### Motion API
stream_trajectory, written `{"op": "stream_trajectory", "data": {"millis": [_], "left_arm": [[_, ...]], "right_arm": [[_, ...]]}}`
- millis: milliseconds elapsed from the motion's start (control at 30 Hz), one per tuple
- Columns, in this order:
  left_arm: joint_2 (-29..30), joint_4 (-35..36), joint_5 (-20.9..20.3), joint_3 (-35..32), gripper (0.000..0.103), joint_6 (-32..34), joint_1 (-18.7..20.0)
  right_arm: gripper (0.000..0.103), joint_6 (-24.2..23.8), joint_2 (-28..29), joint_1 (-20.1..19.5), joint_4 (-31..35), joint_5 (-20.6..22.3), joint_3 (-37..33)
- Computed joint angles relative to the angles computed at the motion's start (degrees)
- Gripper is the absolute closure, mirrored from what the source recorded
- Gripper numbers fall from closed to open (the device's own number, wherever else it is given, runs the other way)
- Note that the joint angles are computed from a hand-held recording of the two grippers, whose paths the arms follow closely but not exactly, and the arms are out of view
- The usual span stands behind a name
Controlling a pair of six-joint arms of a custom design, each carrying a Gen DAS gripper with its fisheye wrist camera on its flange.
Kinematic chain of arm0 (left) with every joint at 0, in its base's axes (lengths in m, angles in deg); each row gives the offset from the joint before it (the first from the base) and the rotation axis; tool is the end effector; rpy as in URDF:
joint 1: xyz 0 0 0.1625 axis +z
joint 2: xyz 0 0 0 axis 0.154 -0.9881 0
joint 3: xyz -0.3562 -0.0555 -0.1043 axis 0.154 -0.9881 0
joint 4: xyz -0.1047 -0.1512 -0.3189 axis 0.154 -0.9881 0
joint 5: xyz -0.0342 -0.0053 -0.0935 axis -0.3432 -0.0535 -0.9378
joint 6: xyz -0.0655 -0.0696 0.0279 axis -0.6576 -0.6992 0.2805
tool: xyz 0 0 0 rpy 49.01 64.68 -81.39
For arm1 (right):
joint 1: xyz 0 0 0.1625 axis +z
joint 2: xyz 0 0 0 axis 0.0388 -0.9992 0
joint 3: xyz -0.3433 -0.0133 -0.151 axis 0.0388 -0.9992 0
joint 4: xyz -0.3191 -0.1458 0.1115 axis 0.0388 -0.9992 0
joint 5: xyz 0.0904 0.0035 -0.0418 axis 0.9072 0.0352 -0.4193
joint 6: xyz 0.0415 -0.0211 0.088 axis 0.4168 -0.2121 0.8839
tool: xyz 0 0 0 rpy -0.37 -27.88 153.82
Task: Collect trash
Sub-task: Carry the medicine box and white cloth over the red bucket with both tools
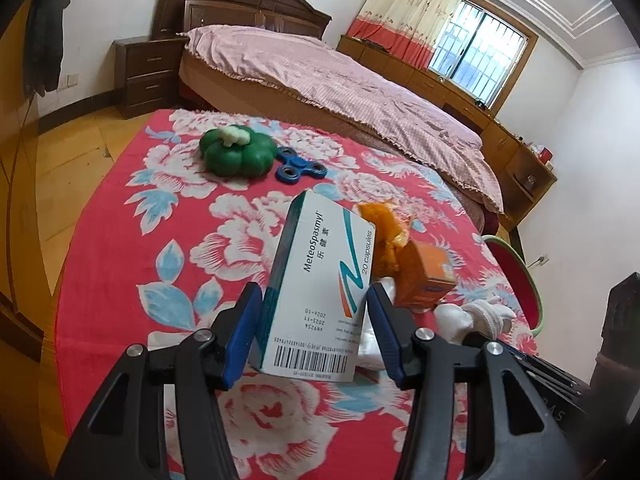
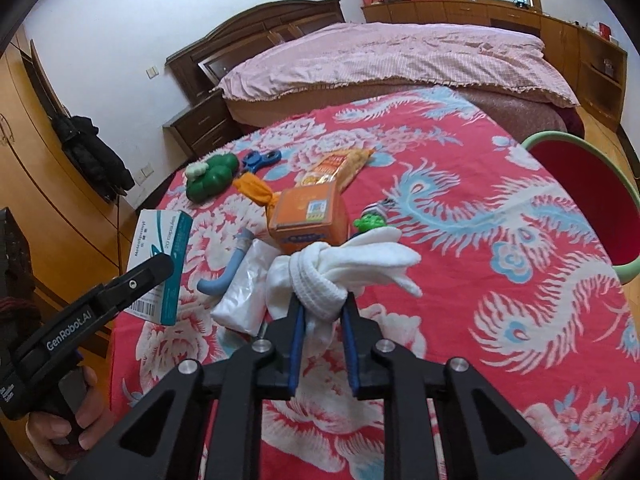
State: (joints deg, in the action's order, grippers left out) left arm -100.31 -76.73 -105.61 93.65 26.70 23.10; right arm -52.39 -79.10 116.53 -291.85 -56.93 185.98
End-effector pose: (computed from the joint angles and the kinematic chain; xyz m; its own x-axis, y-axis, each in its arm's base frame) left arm -0.1653 -0.3328 0.1815 -0.8900 0.2353 -0.3906 0.4232 0.7452 -0.5153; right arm 0.2239 -0.2740 0.1155 -0.8679 0.1129 0.4837 -0.2421 0.7541 -0.6106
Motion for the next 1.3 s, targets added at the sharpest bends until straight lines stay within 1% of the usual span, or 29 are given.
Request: {"op": "stream_trajectory", "data": {"millis": [333, 667, 733, 1000, 1200, 1300], "left_arm": [[1.45, 1.53, -0.91, -1.02, 0.048, -2.14, -4.35], [5.08, 2.01, -4.45, -3.99, 0.048, -3.01, -6.21], [6.16, 2.23, -4.44, -4.68, 0.048, -3.33, -6.83], [11.8, 0.23, -4.01, -7.87, 0.048, -1.85, -9.14], [17.4, 0.0, -4.32, -12.36, 0.048, 0.9, -10.56], [20.58, -0.21, -5.3, -15.08, 0.048, 2.26, -10.9]], "right_arm": [[0.083, -0.38, -5.46, 1.41, -2.31, -2.4, 3.49], [0.083, -3.36, -12.01, 1.17, -4.07, -3.66, 5.68], [0.083, -4.05, -13.33, 0.89, -4.17, -3.7, 5.91], [0.083, -6.86, -19.38, -1.72, -3.87, -2.97, 7.74], [0.083, -9.21, -25.72, -4.49, -2.56, -2.64, 8.99], [0.083, -10.25, -29.0, -6.15, -1.17, -2.31, 9.41]]}}
